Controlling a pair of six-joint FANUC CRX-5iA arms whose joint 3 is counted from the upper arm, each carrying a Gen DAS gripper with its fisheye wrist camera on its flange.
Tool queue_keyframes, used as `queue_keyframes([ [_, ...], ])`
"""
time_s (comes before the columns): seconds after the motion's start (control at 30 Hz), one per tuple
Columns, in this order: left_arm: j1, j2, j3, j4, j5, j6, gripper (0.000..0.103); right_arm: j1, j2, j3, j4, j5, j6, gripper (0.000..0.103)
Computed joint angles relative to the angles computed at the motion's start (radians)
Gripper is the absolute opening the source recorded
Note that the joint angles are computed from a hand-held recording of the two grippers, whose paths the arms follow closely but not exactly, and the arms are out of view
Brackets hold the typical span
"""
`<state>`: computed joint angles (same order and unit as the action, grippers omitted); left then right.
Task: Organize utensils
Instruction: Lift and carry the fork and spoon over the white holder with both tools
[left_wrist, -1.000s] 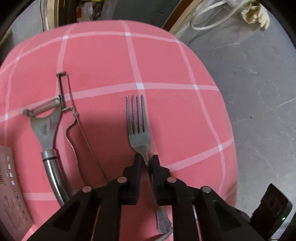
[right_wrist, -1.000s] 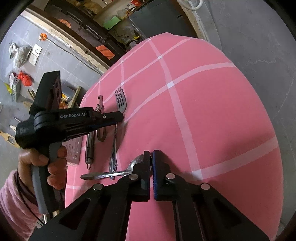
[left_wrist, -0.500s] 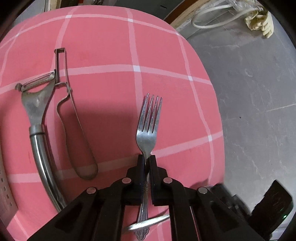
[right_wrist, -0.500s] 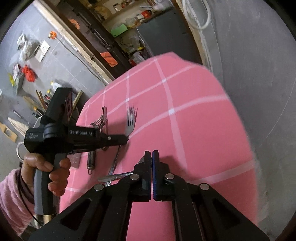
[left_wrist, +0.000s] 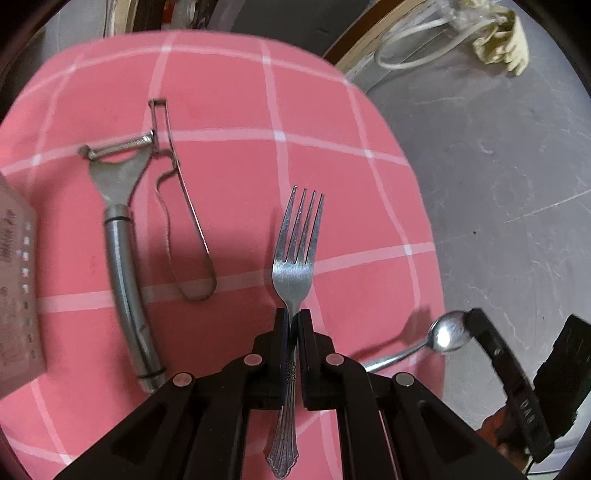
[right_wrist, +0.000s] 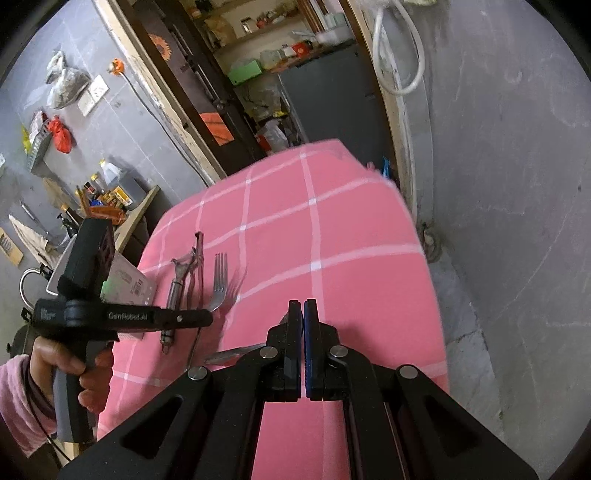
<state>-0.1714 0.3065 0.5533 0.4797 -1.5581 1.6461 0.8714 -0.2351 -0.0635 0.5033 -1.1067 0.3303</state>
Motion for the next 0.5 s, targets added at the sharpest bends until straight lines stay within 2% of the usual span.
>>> queue_keyframes([
  [0.27, 0.018, -0.107, -0.057, -0.024, 0.127, -0.02, 0.005, 0.038, 0.004, 0.063, 0.101, -0.08, 0.05, 0.002],
  [0.5, 0.072, -0.18, -0.069, 0.028, 0.224, -0.052, 0.005, 0.052, 0.045, 0.178, 0.167, -0.115, 0.133, 0.002],
])
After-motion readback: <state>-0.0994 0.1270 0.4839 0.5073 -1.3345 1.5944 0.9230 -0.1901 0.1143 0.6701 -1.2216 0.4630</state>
